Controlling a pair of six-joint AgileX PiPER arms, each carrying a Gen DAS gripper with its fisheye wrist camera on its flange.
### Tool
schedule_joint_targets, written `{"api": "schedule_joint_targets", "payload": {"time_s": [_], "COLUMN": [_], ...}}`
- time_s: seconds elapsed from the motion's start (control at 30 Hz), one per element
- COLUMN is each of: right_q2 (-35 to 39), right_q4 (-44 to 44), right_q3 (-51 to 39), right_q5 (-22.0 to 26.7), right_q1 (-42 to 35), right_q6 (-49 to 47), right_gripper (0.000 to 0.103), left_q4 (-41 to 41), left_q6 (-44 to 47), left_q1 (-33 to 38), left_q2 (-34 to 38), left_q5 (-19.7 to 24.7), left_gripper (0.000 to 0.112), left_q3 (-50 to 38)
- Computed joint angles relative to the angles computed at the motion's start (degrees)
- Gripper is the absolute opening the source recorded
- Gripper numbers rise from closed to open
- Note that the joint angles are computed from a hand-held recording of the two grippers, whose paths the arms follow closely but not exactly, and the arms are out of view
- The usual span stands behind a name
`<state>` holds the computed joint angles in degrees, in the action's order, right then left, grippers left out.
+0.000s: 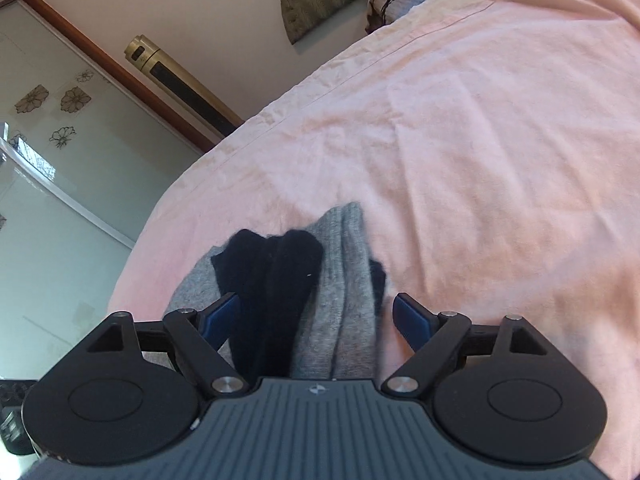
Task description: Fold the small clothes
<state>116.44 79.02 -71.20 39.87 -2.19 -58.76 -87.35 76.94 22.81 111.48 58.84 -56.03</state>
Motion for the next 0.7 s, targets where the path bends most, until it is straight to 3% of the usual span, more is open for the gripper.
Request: {"api": "schedule_joint_targets", "payload": {"time_s": [0.07,0.17,0.23,0.27,0.3,0.5,0.63,0.7], "right_q2": [0.2,0.4,0.7,0.5,0.3,-2.8,-1.3,1.5], "right_q4": [-0.3,-2.0,-2.7,-5.0,-5.8,3.9,7.7,10.5], "right_q3": [-0.3,-1.7,-2.2,-2.5,-2.4,-0.4,-5.7,-9.8], "right_q5": [-0.1,-1.6,-2.5,-4.0,-5.2,-2.0,-0.2,-0.7], "right_q1": [1.4,3.1,4.2,5.1,6.0,8.3,11.3,12.2], "right_q6": [0.9,2.5,2.6,3.8,3.9,-3.5,-3.6,-2.2], "right_gripper": [0.084,0.085,0.070,0.047,0.037,0.030,0.029,0.031], "left_q4": [2.1,-1.2,0.7,0.5,-0.4,1.6,2.9,5.8], "left_q6": [-6.0,-6.6,-6.9,-4.5,-2.3,0.9,-0.4,-0.9], "left_q1": [-2.9,-3.1,-4.3,-4.4,-4.1,0.8,4.6,5.7], "left_q2": [4.6,8.1,6.5,4.8,3.9,-5.4,-8.3,-6.8], "left_q5": [-2.1,-0.6,-5.4,-7.1,-7.4,-6.8,-9.6,-10.4], "left_gripper": [0.083,0.079,0.041,0.035,0.029,0.026,0.027,0.034], "left_q3": [-5.9,-7.9,-7.5,-5.6,-4.2,-0.3,-4.3,-8.1]}}
